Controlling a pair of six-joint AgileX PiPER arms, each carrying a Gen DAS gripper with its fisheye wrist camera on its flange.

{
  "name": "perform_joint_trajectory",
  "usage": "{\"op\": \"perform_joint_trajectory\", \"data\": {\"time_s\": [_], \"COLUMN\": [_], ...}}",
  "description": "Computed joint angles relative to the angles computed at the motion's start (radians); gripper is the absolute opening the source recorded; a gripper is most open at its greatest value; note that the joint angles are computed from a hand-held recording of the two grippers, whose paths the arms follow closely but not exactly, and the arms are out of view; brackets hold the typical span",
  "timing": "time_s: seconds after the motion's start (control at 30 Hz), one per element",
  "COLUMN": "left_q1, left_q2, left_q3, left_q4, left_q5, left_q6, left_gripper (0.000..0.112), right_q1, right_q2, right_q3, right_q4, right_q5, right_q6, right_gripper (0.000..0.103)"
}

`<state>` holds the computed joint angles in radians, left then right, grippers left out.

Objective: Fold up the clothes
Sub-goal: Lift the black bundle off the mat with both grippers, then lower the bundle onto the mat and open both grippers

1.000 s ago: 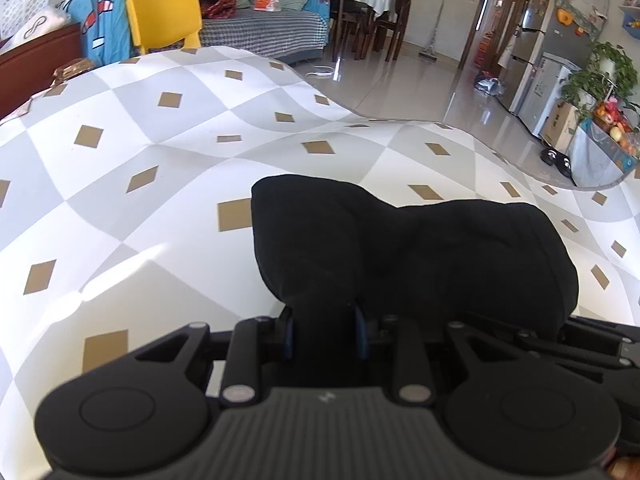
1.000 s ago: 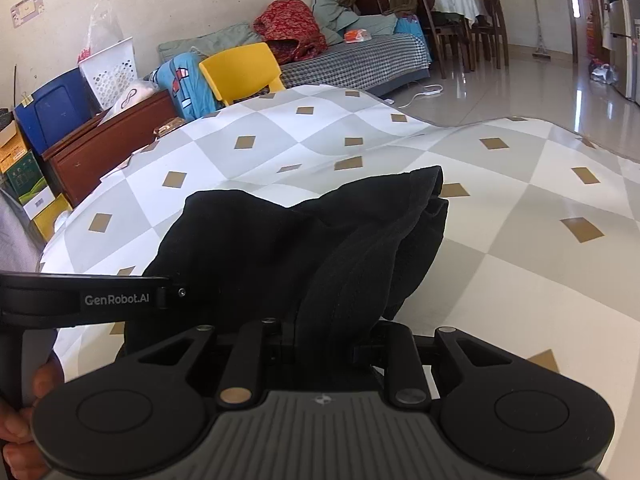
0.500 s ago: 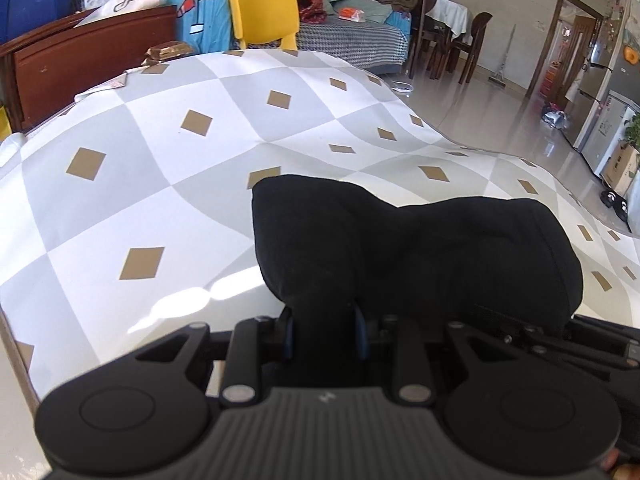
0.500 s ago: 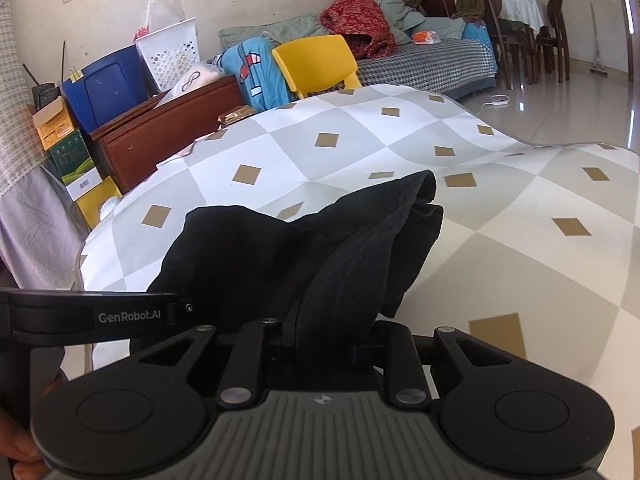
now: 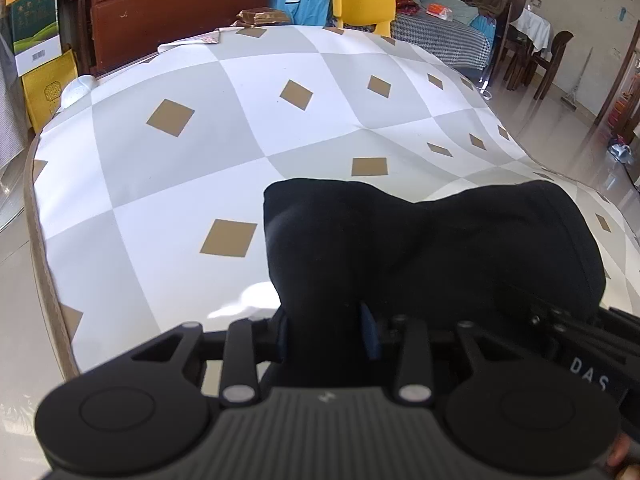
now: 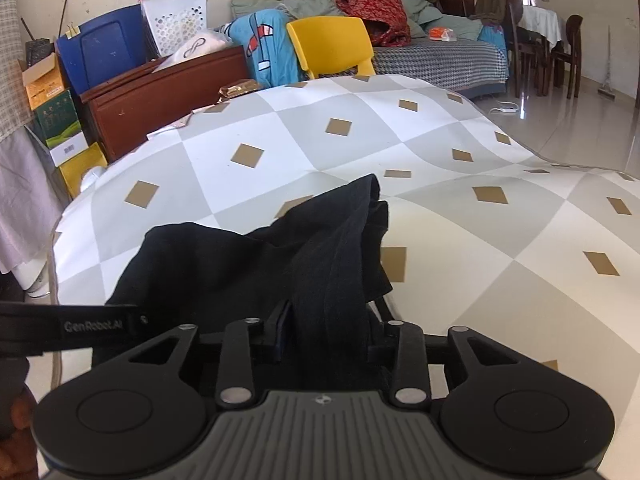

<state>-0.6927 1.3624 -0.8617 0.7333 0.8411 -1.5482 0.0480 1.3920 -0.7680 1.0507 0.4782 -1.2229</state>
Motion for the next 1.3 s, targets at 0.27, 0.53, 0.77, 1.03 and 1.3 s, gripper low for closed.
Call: {"op": "perform_joint_trajectory", "data": {"time_s": [0.27, 0.53, 0.77, 1.03, 1.3], "left_q1": [-0.090, -0.156, -0.249, -0.247, -0.247], "left_q2": [-0.014, -0.026, -0.001, 0.051, 0.038], "left_q3": [-0.019, -0.017, -0.012, 0.039, 0.052], "left_q4": [0.139, 0.099, 0.053, -0.033, -0.042], "left_q5": [0.169, 0.173, 0.196, 0.154, 0.172], "left_q6": [-0.131, -0.090, -0.090, -0.136, -0.161], "left_gripper": [0.054, 0.070, 0.085, 0.093, 0.101], "right_q1": [-0.078, -0.189, -0.211, -0.187, -0.229], "right_q2": [-0.057, -0.114, -0.167, -0.170, -0.180], "right_q3": [0.033, 0.089, 0.179, 0.219, 0.228], "right_q4": [-0.162, -0.089, -0.109, -0.128, -0.173], "right_q5": [-0.100, 0.047, 0.042, -0.045, -0.033], "right_q6": [0.131, 0.004, -0.011, -0.029, 0.022], "right_gripper": [0.041, 0.041, 0.043, 0.046, 0.048]}}
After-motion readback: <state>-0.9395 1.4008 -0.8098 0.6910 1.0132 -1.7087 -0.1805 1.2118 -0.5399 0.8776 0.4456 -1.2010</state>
